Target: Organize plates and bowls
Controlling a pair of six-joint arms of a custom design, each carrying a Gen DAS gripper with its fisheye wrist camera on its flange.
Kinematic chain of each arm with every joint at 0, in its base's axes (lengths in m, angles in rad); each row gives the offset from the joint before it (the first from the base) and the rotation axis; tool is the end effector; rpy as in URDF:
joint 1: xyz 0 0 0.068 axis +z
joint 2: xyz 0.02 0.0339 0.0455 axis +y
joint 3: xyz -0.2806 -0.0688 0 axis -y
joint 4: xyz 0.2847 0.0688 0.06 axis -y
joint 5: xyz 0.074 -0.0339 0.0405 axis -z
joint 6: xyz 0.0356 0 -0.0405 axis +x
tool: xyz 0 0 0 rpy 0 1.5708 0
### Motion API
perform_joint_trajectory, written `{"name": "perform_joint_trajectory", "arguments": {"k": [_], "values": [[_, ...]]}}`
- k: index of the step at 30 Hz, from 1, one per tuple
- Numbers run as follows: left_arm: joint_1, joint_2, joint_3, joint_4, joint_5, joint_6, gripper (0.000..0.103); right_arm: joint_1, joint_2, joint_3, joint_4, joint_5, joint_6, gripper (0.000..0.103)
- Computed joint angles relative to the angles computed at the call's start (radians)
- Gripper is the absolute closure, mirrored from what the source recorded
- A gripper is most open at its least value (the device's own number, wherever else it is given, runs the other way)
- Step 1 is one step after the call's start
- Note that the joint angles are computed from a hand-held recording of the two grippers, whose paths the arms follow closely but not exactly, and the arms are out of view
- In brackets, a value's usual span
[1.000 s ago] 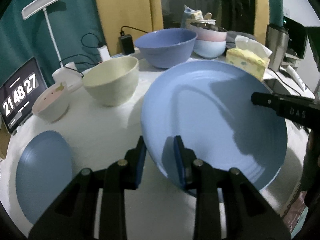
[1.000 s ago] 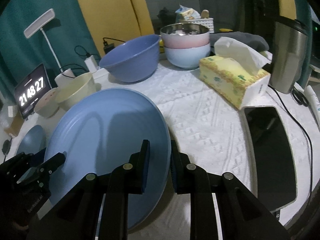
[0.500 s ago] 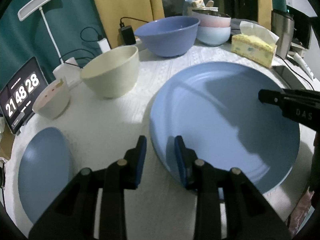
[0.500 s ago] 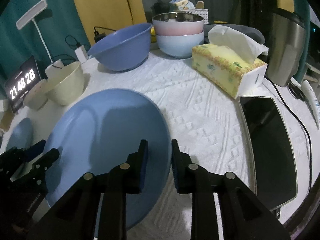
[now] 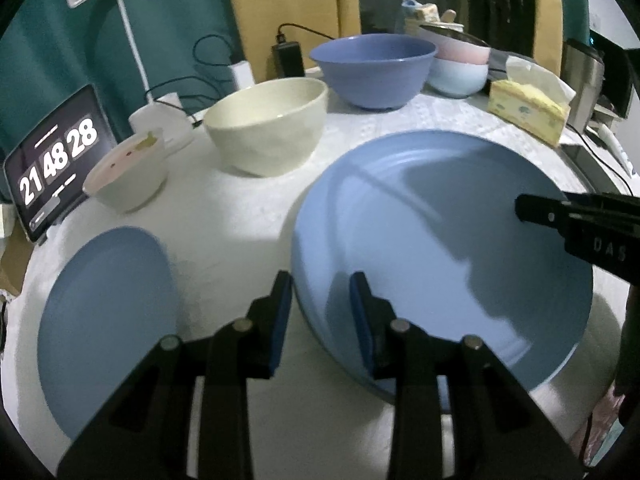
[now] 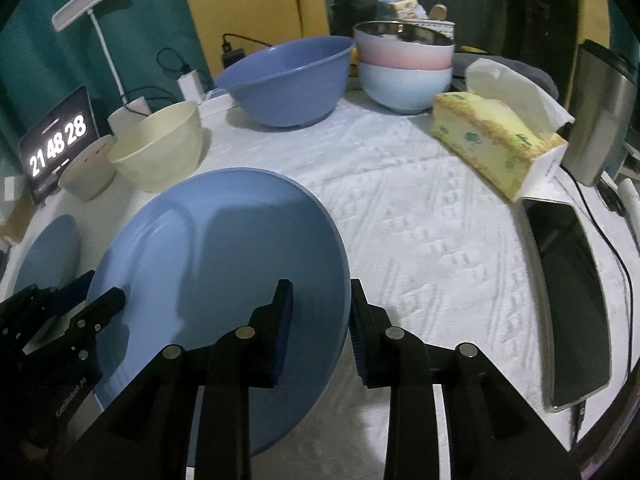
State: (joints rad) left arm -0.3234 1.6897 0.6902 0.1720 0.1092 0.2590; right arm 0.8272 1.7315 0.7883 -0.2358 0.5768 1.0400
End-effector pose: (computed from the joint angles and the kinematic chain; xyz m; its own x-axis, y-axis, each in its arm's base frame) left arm 0.3133 -0.1091 0.1045 -0.5760 0.4616 -0.6747 0.5517 0.8285 0.0958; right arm 0.2311 0.2226 0.0993 -0.7272 0.2772 -0.6280 0.2986 0.9515 0.0742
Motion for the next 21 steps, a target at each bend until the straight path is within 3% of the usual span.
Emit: {"name": "perform_joint_trajectory", "arguments": {"k": [13,15,17,21], "values": [[0.128,-0.044,-0.026,-0.005,0.131,0.023,0.069,0.052,0.076,0.123,-0.165,0.043,0.086,0.072],[0.148,-0.062,-0.037,-0.005,0.159,0.026,0.068,0.068,0.086,0.15,-0.218,0.078,0.125,0.069],[0.167,-0.079,-0.046,-0.003,0.18,0.026,0.068,0.082,0.089,0.17,-0.259,0.109,0.159,0.06],[0.221,-0.116,-0.058,-0.008,0.234,0.028,0.067,0.101,0.092,0.207,-0.301,0.131,0.171,0.06]]}}
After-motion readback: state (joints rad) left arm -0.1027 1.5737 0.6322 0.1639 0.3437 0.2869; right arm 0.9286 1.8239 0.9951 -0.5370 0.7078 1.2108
